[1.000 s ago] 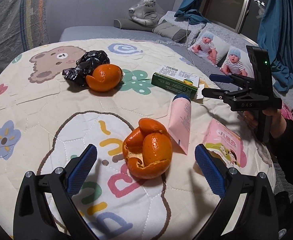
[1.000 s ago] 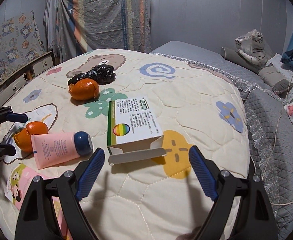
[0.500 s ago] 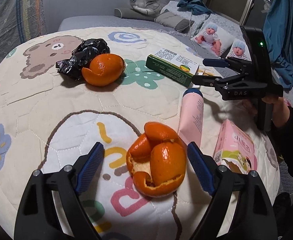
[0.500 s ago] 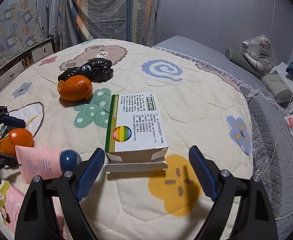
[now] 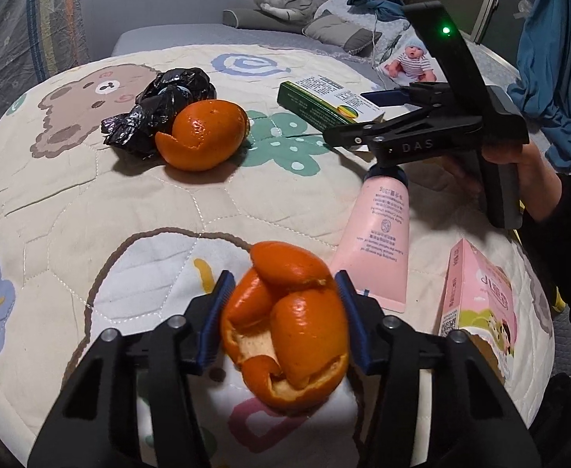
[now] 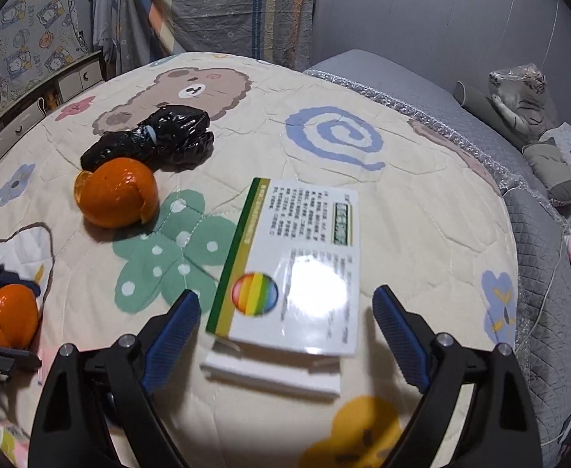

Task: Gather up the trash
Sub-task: 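Grasp the orange peel with the left tool while the right grasps the white-green medicine box, then carry the orange peel and medicine box over the yellow bin and open both tools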

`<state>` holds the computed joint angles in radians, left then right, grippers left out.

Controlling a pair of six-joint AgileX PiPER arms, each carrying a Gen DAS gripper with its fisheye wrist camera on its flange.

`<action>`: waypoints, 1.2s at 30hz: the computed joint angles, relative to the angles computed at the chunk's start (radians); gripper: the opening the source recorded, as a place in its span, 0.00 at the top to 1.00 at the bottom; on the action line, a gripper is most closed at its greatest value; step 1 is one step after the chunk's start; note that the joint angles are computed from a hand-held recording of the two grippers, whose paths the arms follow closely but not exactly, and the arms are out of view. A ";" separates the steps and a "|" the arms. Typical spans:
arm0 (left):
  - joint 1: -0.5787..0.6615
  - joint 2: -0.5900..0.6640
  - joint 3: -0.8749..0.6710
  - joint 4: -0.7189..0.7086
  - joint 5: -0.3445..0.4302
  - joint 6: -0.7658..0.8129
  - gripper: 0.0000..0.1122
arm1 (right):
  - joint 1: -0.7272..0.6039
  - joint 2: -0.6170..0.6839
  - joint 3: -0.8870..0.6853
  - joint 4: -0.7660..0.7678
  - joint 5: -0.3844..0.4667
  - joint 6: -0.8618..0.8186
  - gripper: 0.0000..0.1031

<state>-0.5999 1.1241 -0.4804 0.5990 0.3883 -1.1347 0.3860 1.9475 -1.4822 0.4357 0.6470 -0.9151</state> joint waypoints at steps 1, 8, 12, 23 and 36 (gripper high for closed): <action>0.010 -0.008 0.006 -0.012 -0.010 0.010 0.60 | 0.008 0.013 -0.024 -0.014 0.020 0.025 0.26; 0.037 -0.077 0.033 -0.037 -0.031 0.008 0.73 | 0.025 0.001 -0.034 -0.029 0.021 0.106 0.38; -0.047 -0.153 0.017 0.093 0.097 -0.173 0.74 | -0.001 -0.081 0.015 0.063 0.032 0.035 0.38; -0.538 -0.111 -0.268 0.365 0.698 -0.521 0.74 | -0.261 -0.353 0.201 0.393 0.248 -0.217 0.38; -0.671 0.233 -0.669 0.452 0.656 -0.451 0.74 | -0.818 -0.492 0.353 0.565 0.481 -0.460 0.38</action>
